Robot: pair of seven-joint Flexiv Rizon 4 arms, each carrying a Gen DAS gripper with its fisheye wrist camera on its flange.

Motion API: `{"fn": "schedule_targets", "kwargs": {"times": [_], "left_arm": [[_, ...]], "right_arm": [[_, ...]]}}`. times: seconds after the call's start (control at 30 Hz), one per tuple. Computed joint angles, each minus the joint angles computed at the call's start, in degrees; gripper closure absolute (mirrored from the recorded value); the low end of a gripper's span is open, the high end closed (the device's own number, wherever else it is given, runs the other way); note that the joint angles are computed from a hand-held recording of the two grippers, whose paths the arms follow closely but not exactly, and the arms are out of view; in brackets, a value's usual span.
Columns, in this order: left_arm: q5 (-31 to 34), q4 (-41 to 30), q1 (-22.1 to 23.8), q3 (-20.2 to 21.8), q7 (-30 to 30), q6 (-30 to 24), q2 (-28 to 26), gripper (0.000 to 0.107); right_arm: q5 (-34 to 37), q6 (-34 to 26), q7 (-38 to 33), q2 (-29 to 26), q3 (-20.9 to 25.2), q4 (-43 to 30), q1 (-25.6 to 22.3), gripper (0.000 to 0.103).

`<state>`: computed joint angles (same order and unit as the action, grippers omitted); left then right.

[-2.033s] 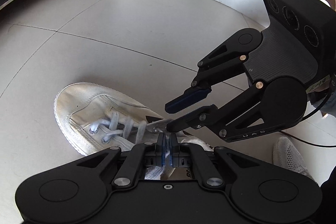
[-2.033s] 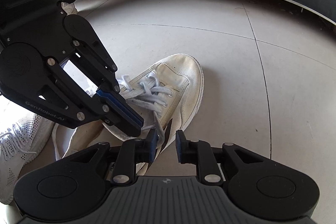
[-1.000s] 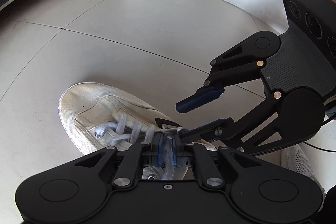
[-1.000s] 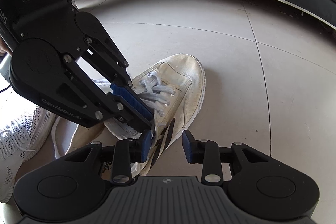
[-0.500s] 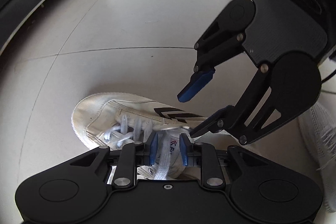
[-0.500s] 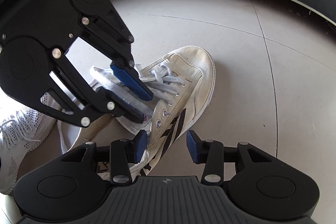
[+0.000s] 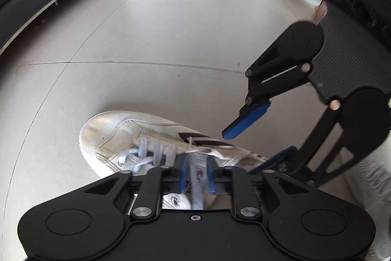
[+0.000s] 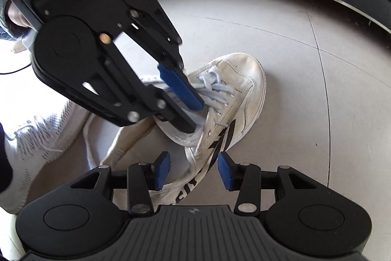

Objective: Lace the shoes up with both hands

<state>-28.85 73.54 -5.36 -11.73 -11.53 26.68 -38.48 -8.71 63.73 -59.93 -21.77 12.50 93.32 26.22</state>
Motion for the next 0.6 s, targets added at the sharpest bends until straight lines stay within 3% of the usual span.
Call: {"fn": "schedule_targets", "kwargs": {"times": [0.1, 0.3, 0.43, 0.6], "left_arm": [[-1.53, -0.61, 0.04, -0.76, -0.01, 0.78, -0.25, 0.084], [2.61, -6.7, -2.62, -0.13, -2.49, -2.11, -5.02, 0.088], [4.9, -8.88, -3.51, 0.57, -3.11, -3.42, -6.05, 0.106], [3.31, -10.01, -2.39, -0.17, -4.38, -5.41, -6.37, 0.107]], "right_arm": [[0.28, 0.76, -0.21, 0.1, 0.19, -0.2, -0.16, 0.054], [2.88, 2.42, -2.53, -1.27, 1.5, -1.57, -0.71, 0.054], [3.21, 3.09, -2.78, -1.99, 1.42, -2.24, -0.41, 0.052], [4.2, 4.1, -3.65, -2.57, 1.78, -2.63, -0.69, 0.049]]}}
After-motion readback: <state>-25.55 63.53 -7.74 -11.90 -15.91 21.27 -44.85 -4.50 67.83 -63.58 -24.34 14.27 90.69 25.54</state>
